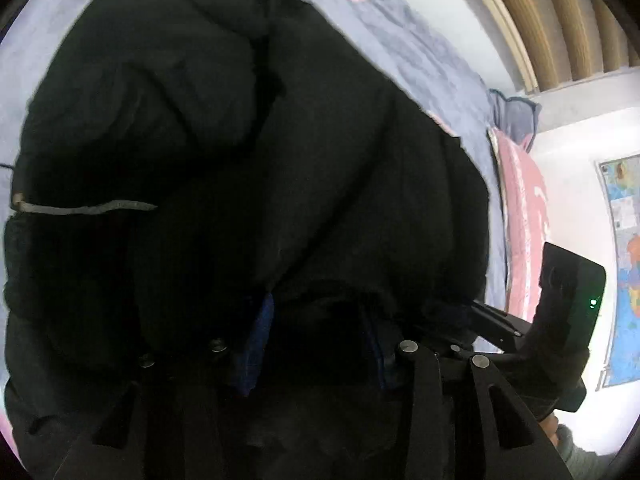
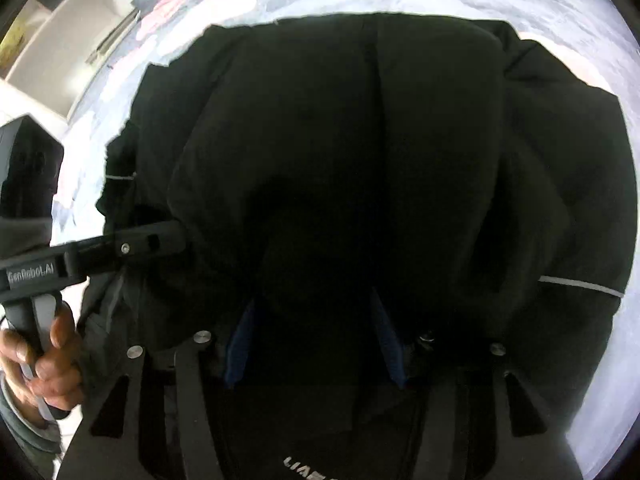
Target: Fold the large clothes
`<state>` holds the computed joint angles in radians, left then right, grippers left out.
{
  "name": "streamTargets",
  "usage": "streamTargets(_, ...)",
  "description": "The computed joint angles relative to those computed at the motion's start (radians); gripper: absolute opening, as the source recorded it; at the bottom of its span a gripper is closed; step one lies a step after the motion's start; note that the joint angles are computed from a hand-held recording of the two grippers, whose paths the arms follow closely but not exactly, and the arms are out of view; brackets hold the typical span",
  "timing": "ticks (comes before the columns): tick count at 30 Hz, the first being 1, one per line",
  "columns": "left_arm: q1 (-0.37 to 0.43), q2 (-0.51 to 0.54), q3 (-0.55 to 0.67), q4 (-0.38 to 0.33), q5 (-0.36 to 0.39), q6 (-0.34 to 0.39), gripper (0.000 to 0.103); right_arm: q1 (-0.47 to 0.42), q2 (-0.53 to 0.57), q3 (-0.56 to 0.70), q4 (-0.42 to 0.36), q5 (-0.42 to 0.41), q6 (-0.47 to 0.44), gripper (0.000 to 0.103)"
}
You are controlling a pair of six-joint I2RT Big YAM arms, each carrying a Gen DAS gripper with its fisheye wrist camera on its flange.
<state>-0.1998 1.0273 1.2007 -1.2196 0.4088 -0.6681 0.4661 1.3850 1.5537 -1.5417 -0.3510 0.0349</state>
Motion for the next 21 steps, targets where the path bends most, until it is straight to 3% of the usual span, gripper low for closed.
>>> streamTargets(6,-0.062,-0.072,0.063,-0.057,-0.022,0.053,0.046,-0.003,-0.087,0.034,0.008,-0.031,-0.072,0.058)
streamTargets(10,-0.069,-0.118,-0.019,-0.041,0.008,-0.007,0.051,0.061,-0.099,-0.05,0.011,0.082,-0.087,0.059)
streamTargets(12,-0.041,-0.122,-0.095,-0.004,0.064,-0.043,0.05,0.063,-0.084,-0.08,0.03,0.089,-0.087,0.059)
streamTargets(14,-0.037,-0.136,-0.108,0.007,0.072,-0.074,0.05,0.065,-0.074,-0.058,0.01,0.098,-0.074,0.059)
streamTargets(17,-0.072,-0.176,-0.045,-0.07,0.009,-0.075,0.05,0.044,-0.088,-0.017,-0.044,0.073,-0.064,0.059)
streamTargets(21,-0.139,-0.315,0.02,-0.232,-0.13,-0.125,0.05,-0.012,-0.194,-0.028,-0.108,0.044,-0.086,0.06)
